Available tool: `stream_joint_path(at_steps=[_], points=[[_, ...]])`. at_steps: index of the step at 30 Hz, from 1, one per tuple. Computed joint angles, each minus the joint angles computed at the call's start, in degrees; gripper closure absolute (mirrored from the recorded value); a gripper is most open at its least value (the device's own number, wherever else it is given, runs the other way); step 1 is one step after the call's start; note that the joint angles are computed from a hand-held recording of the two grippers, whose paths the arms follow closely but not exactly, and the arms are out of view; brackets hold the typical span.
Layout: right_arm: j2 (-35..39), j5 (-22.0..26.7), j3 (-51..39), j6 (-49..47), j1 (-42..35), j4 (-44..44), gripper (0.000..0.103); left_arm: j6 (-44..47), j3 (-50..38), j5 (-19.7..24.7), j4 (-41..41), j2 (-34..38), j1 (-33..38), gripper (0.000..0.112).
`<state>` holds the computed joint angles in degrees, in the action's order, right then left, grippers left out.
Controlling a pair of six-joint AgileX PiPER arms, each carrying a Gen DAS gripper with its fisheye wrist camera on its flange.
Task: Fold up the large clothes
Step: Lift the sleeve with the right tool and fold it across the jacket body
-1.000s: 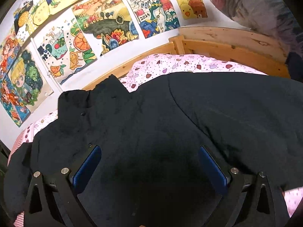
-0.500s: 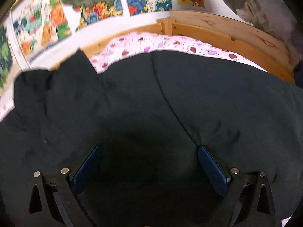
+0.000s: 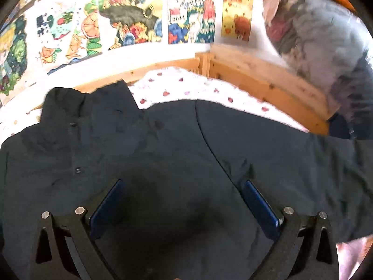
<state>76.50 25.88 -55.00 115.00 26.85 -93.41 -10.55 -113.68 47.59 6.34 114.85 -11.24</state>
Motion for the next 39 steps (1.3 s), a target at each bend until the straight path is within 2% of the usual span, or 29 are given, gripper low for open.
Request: stream_joint_path(at_steps=[2,6,10,16,20,22,25,28,29,30,32,36,39], points=[[0.9,-1.1,-5.2,-11.5,1.7,6.5,0.094,2.0,4.1,-0.5,-3.0,-4.6,1.9,0.009],[4.8,0.2,-16.6,-33.3,7.3,19.9,0.094,7.4,12.7,-0.2,-9.9,-14.4,7.4,0.009],[10.4,3.4,-27.5,-50.7,14.5,31.2,0.094,13.3,20.8,0.4,-16.9,-24.0,14.5,0.009],[16.6,6.7,-33.8,-63.3,24.5,38.4,0.094,24.6,29.7,5.3,-27.7,-35.8,28.6,0.009],[22.6,8.3,-38.4,-72.3,28.6,46.1,0.094,32.7,32.0,12.0,-34.0,-39.2,40.3,0.009],[25.9,9.7,-41.1,-76.2,30.2,48.9,0.094,36.7,33.2,14.1,-36.6,-40.3,45.8,0.009],[31.6,13.4,-46.5,-82.3,32.5,53.6,0.094,41.5,35.8,14.6,-40.3,-41.0,51.7,0.009],[37.1,18.1,-52.2,-90.9,32.7,63.7,0.088,45.4,38.2,15.9,-44.6,-40.5,56.4,0.009],[38.5,19.3,-54.2,-94.0,32.1,67.9,0.081,47.2,39.1,16.4,-46.1,-40.2,57.6,0.009],[38.9,20.3,-54.0,-96.7,31.3,73.6,0.07,48.6,39.9,16.9,-47.2,-39.9,58.5,0.009],[37.1,19.0,-50.1,-97.8,30.3,78.8,0.052,51.0,40.9,18.2,-49.3,-38.9,59.2,0.009],[27.2,10.8,-34.4,-93.1,30.9,79.0,0.038,51.1,40.6,20.4,-50.2,-34.9,57.3,0.009],[20.5,6.9,-25.1,-89.5,31.2,78.2,0.036,46.5,39.2,20.9,-48.7,-31.0,54.3,0.011]])
